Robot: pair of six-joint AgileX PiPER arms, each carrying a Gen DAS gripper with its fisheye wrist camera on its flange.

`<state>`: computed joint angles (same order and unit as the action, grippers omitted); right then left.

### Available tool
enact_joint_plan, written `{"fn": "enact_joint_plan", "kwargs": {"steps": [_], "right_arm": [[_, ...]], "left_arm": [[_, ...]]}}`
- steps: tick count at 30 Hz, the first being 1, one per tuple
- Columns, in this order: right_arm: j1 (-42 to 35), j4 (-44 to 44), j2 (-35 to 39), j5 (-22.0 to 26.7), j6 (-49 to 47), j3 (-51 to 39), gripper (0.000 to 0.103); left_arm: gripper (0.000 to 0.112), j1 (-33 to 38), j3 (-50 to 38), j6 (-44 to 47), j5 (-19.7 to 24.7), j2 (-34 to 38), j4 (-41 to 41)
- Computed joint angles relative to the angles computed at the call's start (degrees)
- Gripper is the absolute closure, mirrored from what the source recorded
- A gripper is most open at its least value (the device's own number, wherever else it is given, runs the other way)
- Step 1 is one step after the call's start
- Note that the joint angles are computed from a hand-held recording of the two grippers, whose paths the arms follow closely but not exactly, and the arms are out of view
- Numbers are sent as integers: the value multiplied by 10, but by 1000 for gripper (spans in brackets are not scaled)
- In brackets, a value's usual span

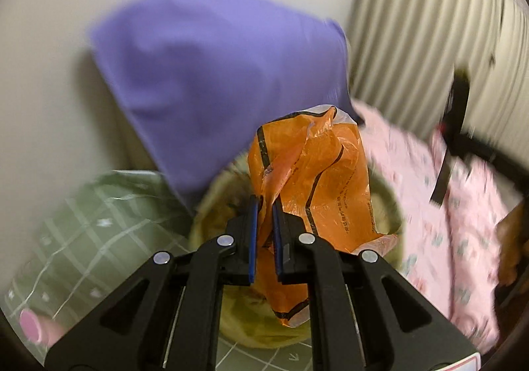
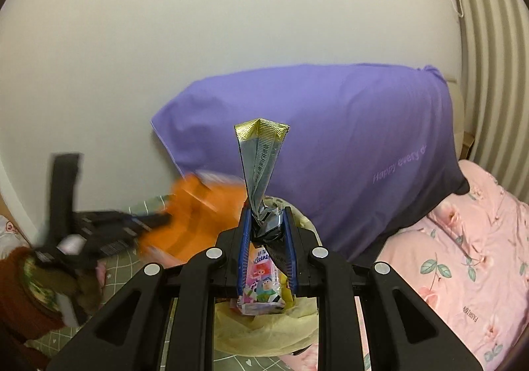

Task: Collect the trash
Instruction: 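Carry the orange bag with the left tool while the right tool carries the wrapper to the basket, then open both tools to drop the orange bag and wrapper into the basket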

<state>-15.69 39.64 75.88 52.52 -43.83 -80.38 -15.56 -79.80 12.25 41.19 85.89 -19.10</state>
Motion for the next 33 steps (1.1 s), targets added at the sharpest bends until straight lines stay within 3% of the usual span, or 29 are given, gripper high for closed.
{"fn": "enact_joint_plan", "kwargs": {"steps": [3,5,15,27,33], "right_arm": [[24,-18,51,-2,12,-26,84],[46,-40,87,-4,24,-39,84],[135,-172,206,-22,116,-64,84],[176,-228,266,9,133,-130,84],[172,-224,239,-26,132,-91,83]], "left_arm": [[105,-38,-37,-8,38,71,58],[105,-44,-26,0,32,80,70],[105,19,-48,72,50,101,-11],[105,55,-69,131,88,120,-83],[99,79,-65,199,104,129,-146]]}}
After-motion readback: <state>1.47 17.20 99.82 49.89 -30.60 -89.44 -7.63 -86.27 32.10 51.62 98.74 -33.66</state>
